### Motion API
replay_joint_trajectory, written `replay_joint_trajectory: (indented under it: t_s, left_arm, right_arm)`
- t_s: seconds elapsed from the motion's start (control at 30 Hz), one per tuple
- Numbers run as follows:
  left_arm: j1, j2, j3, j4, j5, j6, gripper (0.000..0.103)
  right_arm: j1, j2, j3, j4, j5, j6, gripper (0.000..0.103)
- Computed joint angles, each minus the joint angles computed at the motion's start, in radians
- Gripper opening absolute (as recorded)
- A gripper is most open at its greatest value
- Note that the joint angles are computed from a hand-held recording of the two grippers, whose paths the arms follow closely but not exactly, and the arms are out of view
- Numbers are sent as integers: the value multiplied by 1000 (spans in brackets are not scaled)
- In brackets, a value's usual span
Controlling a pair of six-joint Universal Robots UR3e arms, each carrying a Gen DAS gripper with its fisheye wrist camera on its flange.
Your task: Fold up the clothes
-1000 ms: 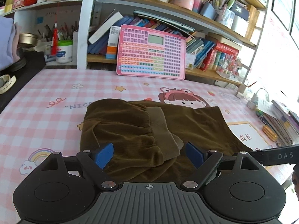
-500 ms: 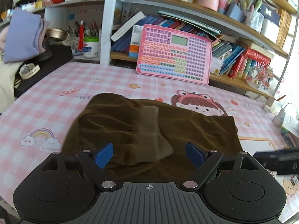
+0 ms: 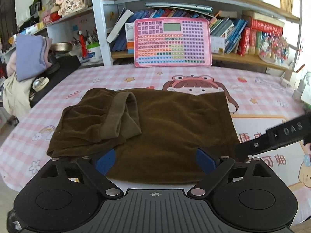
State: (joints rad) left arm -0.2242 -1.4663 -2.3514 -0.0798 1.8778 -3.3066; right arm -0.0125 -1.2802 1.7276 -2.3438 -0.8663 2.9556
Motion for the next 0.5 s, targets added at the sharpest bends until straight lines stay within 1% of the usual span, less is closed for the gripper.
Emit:
replay_joint_trajectory:
  t_s: [0.13,0.17,0.2,0.33,0.37,0.4,0.43,0.5]
  left_arm:
    - [-64,-32,49,-58,59,-27,93]
    - [-75,-38,59,-74,66,-23,93]
    - [-86,-44,70,-91,72,-19,93]
    - [-113,-78,103,-136,87,11,93]
    - [-118,-87,111,-142,88,14,93]
    - [-123,-100,120,-146,92,20,93]
    - [-130,-114,131,-149,100,29,93]
    - [-150,-149,154,-148,129,54,93]
  right_arm:
    - [-21,66,-66,102,52,24,40]
    - [-24,85,-77,110,67,43,39]
    - [-27,105,-87,117,81,62,35]
    - [-27,167,-139,131,126,118,30]
    - [-22,181,-154,132,128,124,26]
    - [-16,192,-165,132,127,128,17]
    - [-14,203,-175,135,129,133,13]
    - [-17,211,-182,135,145,137,12]
